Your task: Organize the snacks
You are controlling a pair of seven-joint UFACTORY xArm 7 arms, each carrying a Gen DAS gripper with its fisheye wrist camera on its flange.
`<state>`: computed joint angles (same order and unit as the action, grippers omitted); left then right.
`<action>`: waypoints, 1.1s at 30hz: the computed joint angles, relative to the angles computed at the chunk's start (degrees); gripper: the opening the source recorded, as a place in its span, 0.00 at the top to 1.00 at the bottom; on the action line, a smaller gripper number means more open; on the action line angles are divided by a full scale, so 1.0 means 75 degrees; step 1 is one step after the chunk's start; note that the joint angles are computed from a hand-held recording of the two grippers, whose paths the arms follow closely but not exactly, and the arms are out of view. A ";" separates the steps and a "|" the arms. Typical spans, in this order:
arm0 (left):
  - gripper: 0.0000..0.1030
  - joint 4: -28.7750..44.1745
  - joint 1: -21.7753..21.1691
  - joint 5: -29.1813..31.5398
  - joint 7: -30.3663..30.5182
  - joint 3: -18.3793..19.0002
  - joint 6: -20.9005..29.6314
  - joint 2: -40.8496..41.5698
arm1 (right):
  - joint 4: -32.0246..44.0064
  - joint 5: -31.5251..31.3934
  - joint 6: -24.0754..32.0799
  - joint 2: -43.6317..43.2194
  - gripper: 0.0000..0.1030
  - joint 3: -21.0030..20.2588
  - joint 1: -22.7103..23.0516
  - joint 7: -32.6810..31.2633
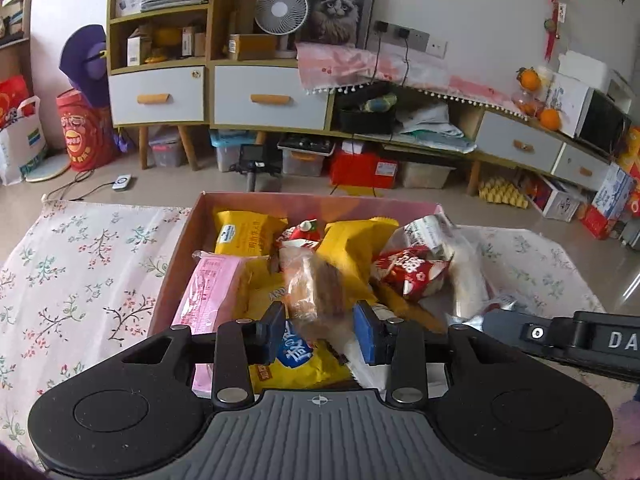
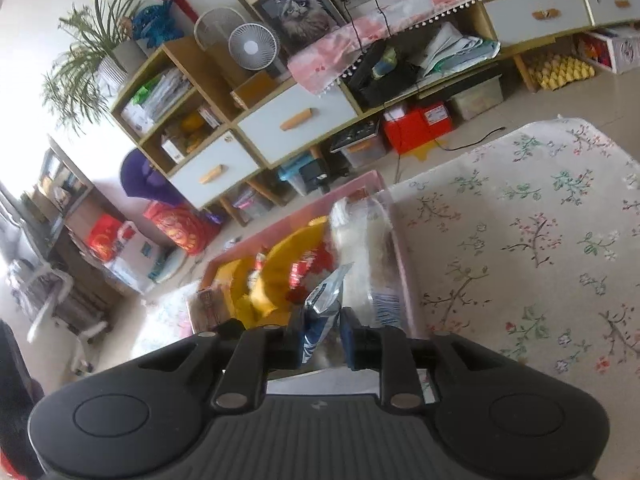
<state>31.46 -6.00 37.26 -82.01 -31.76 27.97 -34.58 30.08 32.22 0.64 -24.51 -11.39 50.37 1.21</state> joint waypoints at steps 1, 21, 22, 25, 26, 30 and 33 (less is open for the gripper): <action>0.62 -0.0021 0.0008 0.0018 -0.0042 -0.0027 0.0019 -0.0044 | -0.0026 -0.0048 -0.0020 -0.0007 0.80 0.0078 -0.0107 0.0036; 0.21 -0.0937 -0.1891 -0.2463 0.1431 0.0673 0.1382 -0.2138 | -0.0562 -0.1893 0.1162 -0.1291 0.38 0.2048 -0.2457 0.1825; 0.20 -0.0945 -0.1990 -0.2613 0.1476 0.0683 0.1550 -0.2253 | -0.0606 -0.2062 0.1331 -0.1463 0.34 0.2227 -0.2604 0.1928; 0.14 -0.0880 -0.2233 -0.2956 0.1620 0.0640 0.2139 -0.2556 | -0.0640 -0.2584 0.1939 -0.1934 0.24 0.2718 -0.3021 0.2286; 0.12 -0.0839 -0.2282 -0.3036 0.1650 0.0607 0.2317 -0.2637 | -0.0618 -0.2721 0.2122 -0.2029 0.23 0.2802 -0.3088 0.2369; 0.07 -0.0761 -0.2457 -0.3294 0.1599 0.0397 0.2815 -0.2958 | -0.0521 -0.3108 0.2994 -0.2506 0.18 0.2999 -0.3202 0.2633; 0.05 -0.0833 -0.2592 -0.3444 0.1506 0.0290 0.2942 -0.3137 | -0.0597 -0.3230 0.3432 -0.2905 0.16 0.3072 -0.3196 0.2817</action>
